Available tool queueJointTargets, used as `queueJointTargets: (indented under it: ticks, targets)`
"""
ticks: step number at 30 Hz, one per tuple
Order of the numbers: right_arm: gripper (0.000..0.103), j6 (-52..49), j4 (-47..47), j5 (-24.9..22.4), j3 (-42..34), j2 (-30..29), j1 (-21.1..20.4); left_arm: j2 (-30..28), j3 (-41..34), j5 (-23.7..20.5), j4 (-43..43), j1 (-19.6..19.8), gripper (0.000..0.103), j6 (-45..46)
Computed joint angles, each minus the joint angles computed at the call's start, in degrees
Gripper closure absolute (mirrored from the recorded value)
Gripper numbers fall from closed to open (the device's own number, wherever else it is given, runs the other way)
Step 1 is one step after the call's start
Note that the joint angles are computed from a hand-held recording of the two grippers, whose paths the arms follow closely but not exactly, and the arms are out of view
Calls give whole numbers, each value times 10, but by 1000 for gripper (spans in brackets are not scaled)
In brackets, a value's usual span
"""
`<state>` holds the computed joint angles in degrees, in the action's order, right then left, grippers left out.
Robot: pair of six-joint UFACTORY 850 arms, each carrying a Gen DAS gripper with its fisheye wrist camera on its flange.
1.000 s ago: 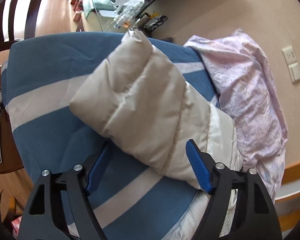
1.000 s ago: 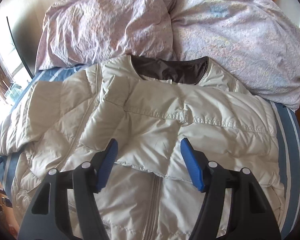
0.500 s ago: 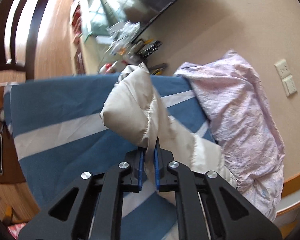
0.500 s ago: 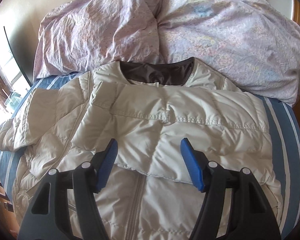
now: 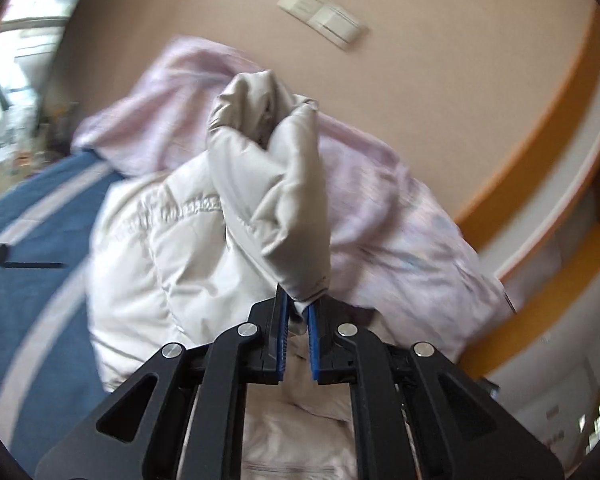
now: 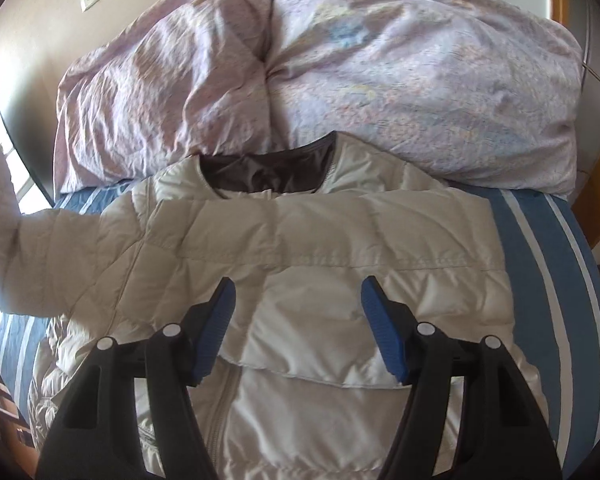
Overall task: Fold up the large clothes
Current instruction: 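Grasp the other sleeve with the left gripper and fold it across the body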
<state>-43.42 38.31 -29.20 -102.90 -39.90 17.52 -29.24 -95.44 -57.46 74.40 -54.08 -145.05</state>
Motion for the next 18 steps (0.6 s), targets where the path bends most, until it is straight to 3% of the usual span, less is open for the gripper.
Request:
queueJointTargets:
  ticks: [4,7,11,15,17,18]
  targets:
    - [37,18,-7,-1,-14,-10,-10,-79,-105,102,6,15,96,74]
    - [37,42,-16,-5,-30,-20,-21,-146,-192,190,-43,31,96,148]
    - [37,72,-29,-5,-45,-30,-33,-227,-295,233,-171,47,96,285]
    - [37,61,9,-41,-70,-46,-45,-259,-329,252,-260,57,95,368]
    - [37,36,58,-91,-93,-61,-53,-250,-312,266,-267,58,84,374]
    - [37,30,80,-130,-116,-75,-57,-238,-291,279,-260,59,64,363]
